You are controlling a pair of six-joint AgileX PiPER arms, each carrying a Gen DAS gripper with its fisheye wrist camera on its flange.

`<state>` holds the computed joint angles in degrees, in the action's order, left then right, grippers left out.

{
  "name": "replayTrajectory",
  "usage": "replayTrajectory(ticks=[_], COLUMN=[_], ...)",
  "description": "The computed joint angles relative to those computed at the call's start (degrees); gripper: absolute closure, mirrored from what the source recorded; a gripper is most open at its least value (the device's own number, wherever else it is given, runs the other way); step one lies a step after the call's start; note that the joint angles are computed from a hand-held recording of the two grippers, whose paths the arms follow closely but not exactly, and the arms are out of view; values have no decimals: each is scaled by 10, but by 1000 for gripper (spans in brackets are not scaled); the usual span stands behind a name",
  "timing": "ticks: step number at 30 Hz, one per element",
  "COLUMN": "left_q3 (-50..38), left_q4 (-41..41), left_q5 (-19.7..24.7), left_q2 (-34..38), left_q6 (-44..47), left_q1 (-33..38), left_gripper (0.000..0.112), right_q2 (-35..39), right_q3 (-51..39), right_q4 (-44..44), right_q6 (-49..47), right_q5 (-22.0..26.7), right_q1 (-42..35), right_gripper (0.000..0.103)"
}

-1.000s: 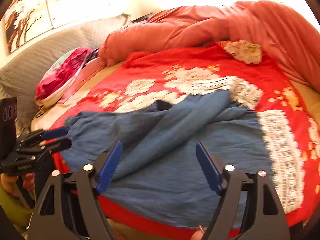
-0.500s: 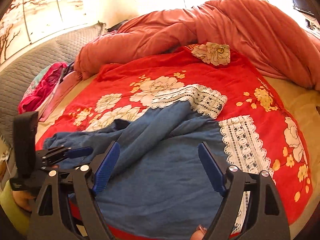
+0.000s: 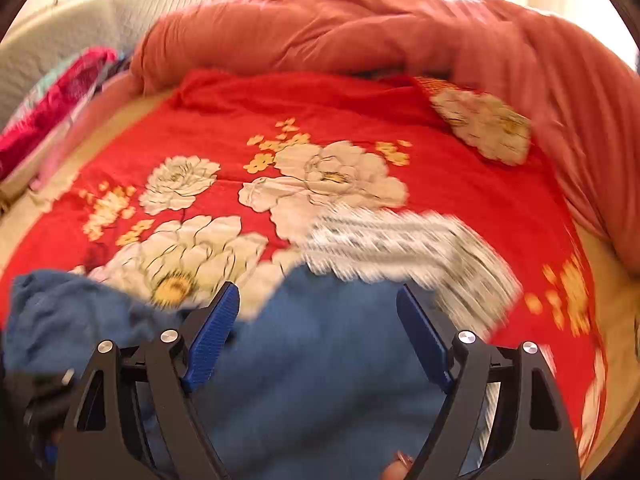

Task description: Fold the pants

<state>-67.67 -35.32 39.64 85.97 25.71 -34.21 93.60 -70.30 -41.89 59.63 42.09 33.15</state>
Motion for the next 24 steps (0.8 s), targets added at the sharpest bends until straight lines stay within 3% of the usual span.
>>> replayTrajectory(ticks=[5,8,10,11,12,13,19,24], left_q3=[1,-5,-5,-5,-5,-5,18,36], left_q4=[-34,-29,-27,-32,-40,-47,-89,-99], left_q5=[24,43,50,55,61,63,48,14], left_q2=[-10,-9,-8,-9,-8,-8,-19,-24], left_q6=[32,48,54,59,64,69,122,150], left_q1=[18,22,27,32,40,44,42,22], left_gripper=[80,80,80,80,80,80,80,80], right_q2=[154,213,209,200,182,161,-4,-138], right_q3=[-188,-253,-238,-224,-199,-171,21,141], right_q4=[45,65,79,77,70,69,84,47], right_q6=[-112,-142,-145,-140,-128,-116,-42,36], right_q5=[100,136,105,92,73,44,-103,-140], right_q1=[-30,-54,-70,-75,-80,-85,-138,-156], right_gripper=[24,37,67,74,88,91,93,93])
